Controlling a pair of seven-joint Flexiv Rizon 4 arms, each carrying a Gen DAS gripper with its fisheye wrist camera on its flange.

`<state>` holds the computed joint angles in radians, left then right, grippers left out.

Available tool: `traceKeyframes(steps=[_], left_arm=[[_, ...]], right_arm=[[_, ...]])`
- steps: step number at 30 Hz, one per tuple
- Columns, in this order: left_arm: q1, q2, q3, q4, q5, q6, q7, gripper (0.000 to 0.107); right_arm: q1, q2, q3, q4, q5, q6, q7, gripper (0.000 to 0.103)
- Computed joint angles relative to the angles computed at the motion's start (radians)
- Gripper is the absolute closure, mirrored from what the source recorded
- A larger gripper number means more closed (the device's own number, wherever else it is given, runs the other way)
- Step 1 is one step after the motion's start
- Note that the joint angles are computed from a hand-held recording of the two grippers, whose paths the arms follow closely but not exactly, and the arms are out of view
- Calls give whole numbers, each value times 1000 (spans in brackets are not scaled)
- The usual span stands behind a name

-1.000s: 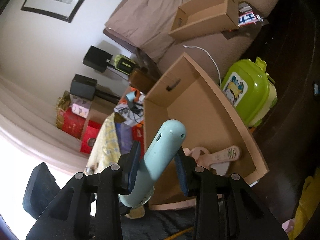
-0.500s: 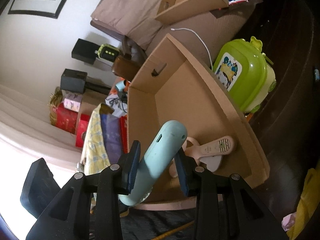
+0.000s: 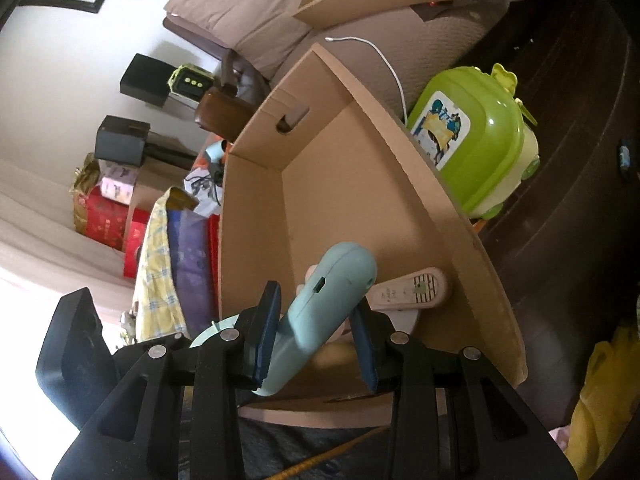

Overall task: Organize objects
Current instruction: 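Carry the mint-green desk fan left while the right carries the green handheld fan toward the cardboard box, then lower both fans into the cardboard box and open both grippers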

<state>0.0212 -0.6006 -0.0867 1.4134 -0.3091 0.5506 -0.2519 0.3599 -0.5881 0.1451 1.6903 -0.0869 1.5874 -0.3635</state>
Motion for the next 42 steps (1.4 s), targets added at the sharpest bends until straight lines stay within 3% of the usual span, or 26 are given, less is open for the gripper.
traceKeyframes(steps=[12, 27, 31, 34, 39, 42], left_arm=[[-24, -45, 28, -44, 54, 18, -126, 76], [-42, -109, 57, -165, 131, -121, -334, 71], [-48, -105, 61, -168, 148, -119, -371, 68], [-40, -105, 58, -180, 135, -124, -408, 55], [-23, -110, 48, -208, 119, -156, -421, 54], [-23, -93, 52, -189, 125, -123, -423, 53]], right_arm=[[15, -2, -18, -31, -31, -96, -14, 68], [3, -14, 9, -78, -40, -196, -89, 68], [-2, -17, 21, -87, -31, -212, -119, 67], [5, -16, 15, -91, -28, -228, -126, 67], [22, -17, -2, -101, -37, -258, -128, 65], [26, -16, -6, -103, -38, -266, -123, 62]])
